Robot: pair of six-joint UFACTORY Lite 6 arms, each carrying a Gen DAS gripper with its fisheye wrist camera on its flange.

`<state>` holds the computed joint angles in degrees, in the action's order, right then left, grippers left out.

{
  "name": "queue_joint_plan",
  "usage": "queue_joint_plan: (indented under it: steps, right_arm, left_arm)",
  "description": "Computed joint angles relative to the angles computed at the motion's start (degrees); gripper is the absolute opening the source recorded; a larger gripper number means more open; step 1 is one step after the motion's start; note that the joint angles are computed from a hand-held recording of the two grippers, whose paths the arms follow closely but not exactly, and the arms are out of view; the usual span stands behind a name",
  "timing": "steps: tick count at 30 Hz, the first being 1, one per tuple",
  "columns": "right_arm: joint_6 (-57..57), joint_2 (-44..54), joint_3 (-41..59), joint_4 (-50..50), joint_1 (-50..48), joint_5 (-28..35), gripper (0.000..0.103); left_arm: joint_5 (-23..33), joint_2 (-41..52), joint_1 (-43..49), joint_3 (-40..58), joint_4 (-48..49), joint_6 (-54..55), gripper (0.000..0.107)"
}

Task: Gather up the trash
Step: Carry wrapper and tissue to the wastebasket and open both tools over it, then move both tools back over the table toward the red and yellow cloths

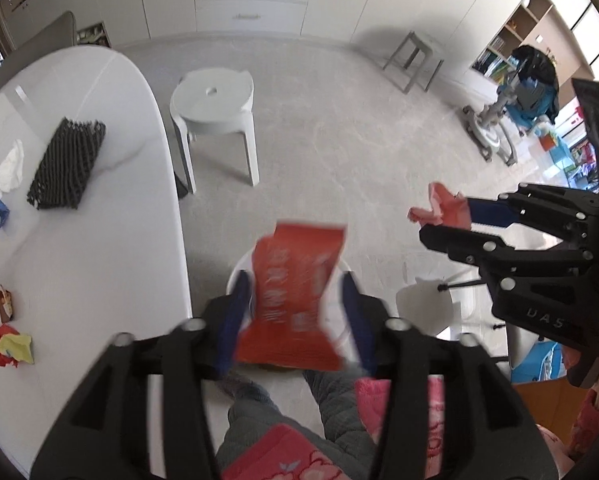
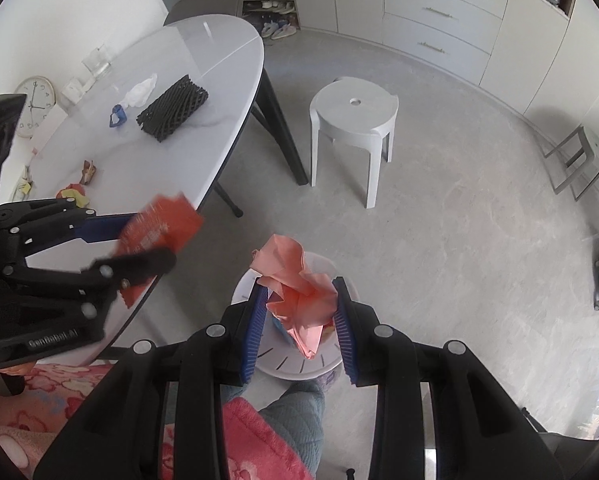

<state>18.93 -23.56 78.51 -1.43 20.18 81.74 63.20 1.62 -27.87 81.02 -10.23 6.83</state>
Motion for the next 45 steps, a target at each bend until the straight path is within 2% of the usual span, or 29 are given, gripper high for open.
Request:
queue_joint_plan:
  steps: [1, 2, 5, 10, 17, 19, 20, 21, 22, 37, 45]
  right_arm:
    - [0.1, -0.3, -0.6, 0.2, 0.0, 0.0, 0.034]
    - [0.0, -0.7, -0.8, 0.3, -0.2, 0.1, 0.034]
    - [0.5, -1.2, -1.4, 0.5, 0.1, 0.1, 0.034]
    - [1.7, -1.1, -1.9, 0.3, 1.6, 0.0, 0.035]
    - [5.4, -1.0, -3.8, 0.8, 7.2, -0.1, 0.038]
    - [5.2, -0.4, -4.2, 2.2, 7.5, -0.1, 0.052]
    - [6.0, 0.0, -4.0, 1.5, 8.2, 0.0, 0.076]
    - [8.0, 0.2, -3.7, -0.3, 9.7, 0.0, 0.094]
    - [11.2, 0.4, -2.9, -3.2, 11.7, 0.2, 0.099]
    - [15.1, 3.7, 0.3, -5.1, 13.1, -0.6, 0.101]
    - [16.5, 10.9, 4.8, -5.1, 17.3, -2.6, 0.101]
  left_arm:
    - [-0.1, -0.2, -0.4, -0.5, 1.0, -0.8, 0.070]
    - [-0.4, -1.0, -0.6, -1.3, 2.3, -1.5, 0.077]
    - [-0.3, -2.3, -0.8, -2.0, 3.6, -1.8, 0.087]
    - [0.6, -4.1, 1.8, -2.1, 3.7, -1.5, 0.093]
    - [0.9, -6.2, 5.8, -3.4, 3.6, -1.7, 0.093]
    - [0.9, -7.0, 6.9, -4.1, 3.3, -1.4, 0.093]
    - [0.9, -7.6, 7.6, -4.5, 3.3, -1.2, 0.093]
    - [1.0, -7.8, 7.9, -4.5, 3.3, -1.2, 0.093]
    - [1.2, -8.1, 8.2, -4.5, 3.4, -1.3, 0.093]
    - [1.8, -12.0, 13.3, -7.1, 2.6, 1.4, 0.093]
    - [2.7, -14.4, 23.8, -8.9, 2.0, 7.1, 0.093]
